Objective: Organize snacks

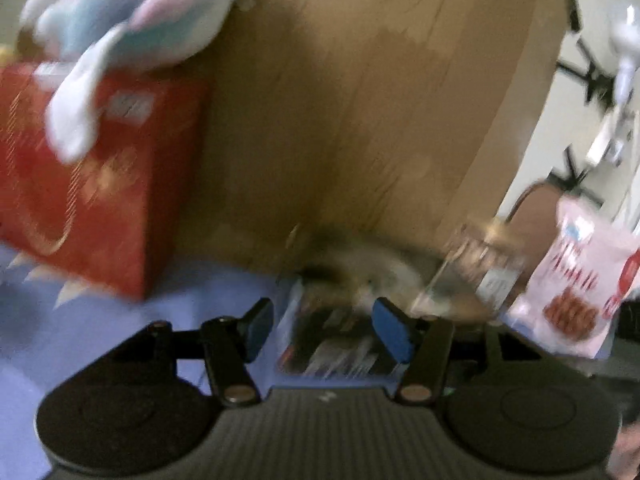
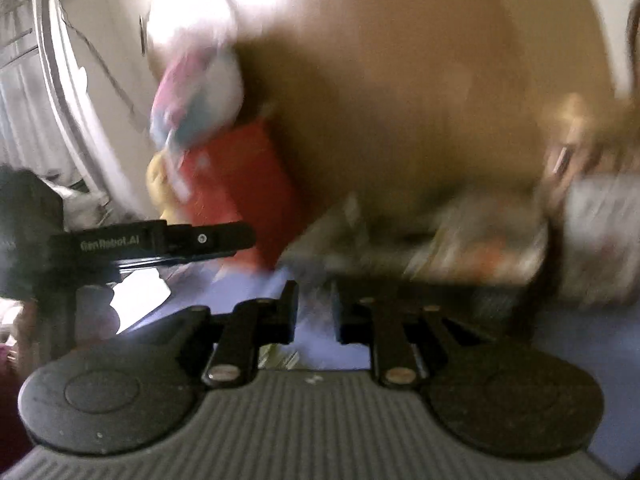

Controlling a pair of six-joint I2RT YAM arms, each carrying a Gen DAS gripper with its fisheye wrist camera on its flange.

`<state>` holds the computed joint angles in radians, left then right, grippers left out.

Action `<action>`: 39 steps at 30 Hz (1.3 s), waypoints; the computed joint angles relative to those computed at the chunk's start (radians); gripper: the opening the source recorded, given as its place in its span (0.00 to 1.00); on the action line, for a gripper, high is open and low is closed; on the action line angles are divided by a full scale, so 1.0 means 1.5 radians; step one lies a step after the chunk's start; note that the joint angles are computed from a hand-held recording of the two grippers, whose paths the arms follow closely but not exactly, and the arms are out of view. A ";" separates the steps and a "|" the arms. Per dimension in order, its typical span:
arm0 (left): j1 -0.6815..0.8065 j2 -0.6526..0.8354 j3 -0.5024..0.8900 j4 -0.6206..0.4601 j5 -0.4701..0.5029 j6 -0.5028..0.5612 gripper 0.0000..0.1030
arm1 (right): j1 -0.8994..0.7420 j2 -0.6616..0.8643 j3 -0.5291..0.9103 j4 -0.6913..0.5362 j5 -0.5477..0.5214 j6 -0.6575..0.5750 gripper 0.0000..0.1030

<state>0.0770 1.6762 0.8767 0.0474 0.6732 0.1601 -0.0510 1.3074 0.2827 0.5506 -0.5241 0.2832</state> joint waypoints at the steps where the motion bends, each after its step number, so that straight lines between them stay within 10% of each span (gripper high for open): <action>1: 0.009 0.012 0.007 -0.029 -0.001 0.019 0.55 | 0.005 0.017 0.010 -0.024 -0.014 0.005 0.21; 11: 0.069 0.194 0.147 -0.275 0.116 0.113 0.50 | 0.042 0.116 0.043 -0.087 0.002 0.028 0.23; 18: 0.059 0.178 0.099 -0.211 0.129 0.082 0.21 | 0.060 0.131 0.031 -0.030 -0.002 0.042 0.15; 20: 0.057 0.181 0.097 -0.209 0.143 0.087 0.19 | 0.058 0.121 0.018 -0.005 -0.001 0.047 0.02; 27: 0.041 0.173 0.062 -0.145 0.129 0.065 0.21 | 0.108 0.072 -0.011 0.039 0.084 0.020 0.03; 39: 0.067 0.198 0.081 -0.194 0.175 0.134 0.27 | 0.048 0.070 -0.012 -0.032 0.070 0.032 0.38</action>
<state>0.1770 1.9731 0.9977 -0.2429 0.9353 0.3615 0.0204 1.4122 0.2651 0.5023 -0.4186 0.3314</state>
